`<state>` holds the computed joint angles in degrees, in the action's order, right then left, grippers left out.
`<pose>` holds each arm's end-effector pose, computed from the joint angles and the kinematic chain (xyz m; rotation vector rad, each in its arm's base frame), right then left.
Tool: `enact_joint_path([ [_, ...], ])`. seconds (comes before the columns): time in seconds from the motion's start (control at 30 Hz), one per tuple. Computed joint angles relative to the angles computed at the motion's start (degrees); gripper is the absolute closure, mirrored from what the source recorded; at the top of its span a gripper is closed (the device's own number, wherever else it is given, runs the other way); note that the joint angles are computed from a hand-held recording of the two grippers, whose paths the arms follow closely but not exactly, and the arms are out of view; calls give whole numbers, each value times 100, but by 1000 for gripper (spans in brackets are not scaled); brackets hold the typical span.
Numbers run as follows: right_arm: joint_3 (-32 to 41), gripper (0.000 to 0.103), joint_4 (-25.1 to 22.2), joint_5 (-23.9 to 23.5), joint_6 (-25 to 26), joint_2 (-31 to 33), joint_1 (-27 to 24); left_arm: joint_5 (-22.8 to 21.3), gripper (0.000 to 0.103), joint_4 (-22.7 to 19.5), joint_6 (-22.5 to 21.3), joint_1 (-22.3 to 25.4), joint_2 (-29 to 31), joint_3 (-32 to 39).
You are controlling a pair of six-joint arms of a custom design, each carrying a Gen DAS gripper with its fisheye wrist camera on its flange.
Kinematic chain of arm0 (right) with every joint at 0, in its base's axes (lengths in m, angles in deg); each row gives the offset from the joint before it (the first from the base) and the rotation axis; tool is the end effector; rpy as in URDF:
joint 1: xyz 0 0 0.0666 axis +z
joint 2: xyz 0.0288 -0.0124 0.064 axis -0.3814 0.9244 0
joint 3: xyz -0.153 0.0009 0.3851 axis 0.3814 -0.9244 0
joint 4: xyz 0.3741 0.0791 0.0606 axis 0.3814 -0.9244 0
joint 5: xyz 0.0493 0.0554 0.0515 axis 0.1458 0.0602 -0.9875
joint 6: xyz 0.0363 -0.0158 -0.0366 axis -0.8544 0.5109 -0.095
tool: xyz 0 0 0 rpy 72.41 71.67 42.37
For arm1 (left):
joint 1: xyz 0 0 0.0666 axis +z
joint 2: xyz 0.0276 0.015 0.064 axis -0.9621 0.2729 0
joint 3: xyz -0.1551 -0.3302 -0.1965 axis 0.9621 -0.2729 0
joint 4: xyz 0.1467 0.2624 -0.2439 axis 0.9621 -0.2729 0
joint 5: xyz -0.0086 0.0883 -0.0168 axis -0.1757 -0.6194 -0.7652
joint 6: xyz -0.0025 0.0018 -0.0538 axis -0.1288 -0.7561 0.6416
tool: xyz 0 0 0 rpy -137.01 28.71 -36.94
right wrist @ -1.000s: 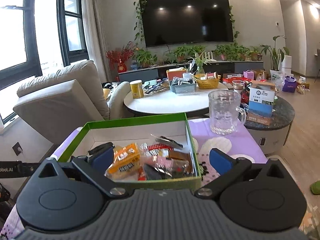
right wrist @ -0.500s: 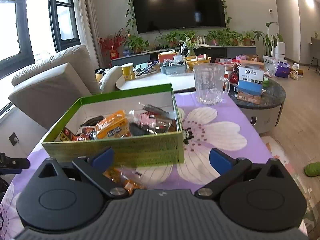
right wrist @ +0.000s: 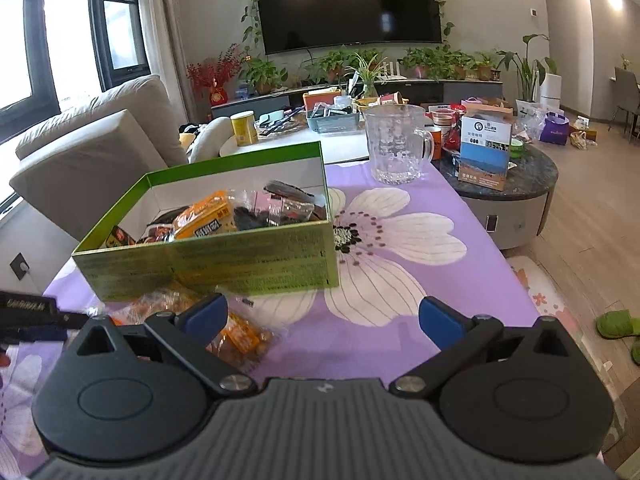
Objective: Organize snacks
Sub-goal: 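Grasp the beige bread packet with the left tool while the right tool moves over the chocolate, then grasp the clear nut packet with orange label using the right tool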
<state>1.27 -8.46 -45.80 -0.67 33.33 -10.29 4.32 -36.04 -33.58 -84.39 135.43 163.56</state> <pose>0.5481 0.1128 0.3245 0.0520 2.1160 0.1075 0.5773 -0.1044 0.3645 -0.2435 2.4109 -0.2471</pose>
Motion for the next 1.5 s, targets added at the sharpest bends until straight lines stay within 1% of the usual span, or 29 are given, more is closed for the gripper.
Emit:
enact_joint_path([
  [0.2,-447,15,31,-106,357,-243,0,-158,48,255,-289,-57,-72,-181],
  [0.3,-717,15,126,-300,511,-361,-4,-131,48,330,-324,-46,-109,-250],
  [0.37,-804,15,85,-499,643,-383,-24,-14,52,386,-300,-27,-156,-314],
  [0.43,-862,15,37,-596,774,-398,-18,151,62,451,-282,13,-216,-403],
  [0.47,-888,15,31,-604,824,-401,-7,213,64,479,-276,27,-254,-454],
  [0.57,-888,15,-13,-585,808,-386,28,348,65,526,-333,48,-361,-575],
  [0.7,-883,15,-9,-577,691,-388,29,420,65,628,-448,35,-536,-752],
  [1.0,-1004,15,96,-519,583,-454,35,528,65,862,-539,59,-988,-1104],
  [1.2,-1028,15,185,-502,617,-487,60,569,65,864,-600,77,-1174,-1306],
  [1.4,-864,15,273,-528,887,-405,103,587,65,858,-613,67,-1181,-1329],
  [1.5,-609,15,86,-536,1194,-234,169,595,65,848,-643,50,-1167,-1316],
])
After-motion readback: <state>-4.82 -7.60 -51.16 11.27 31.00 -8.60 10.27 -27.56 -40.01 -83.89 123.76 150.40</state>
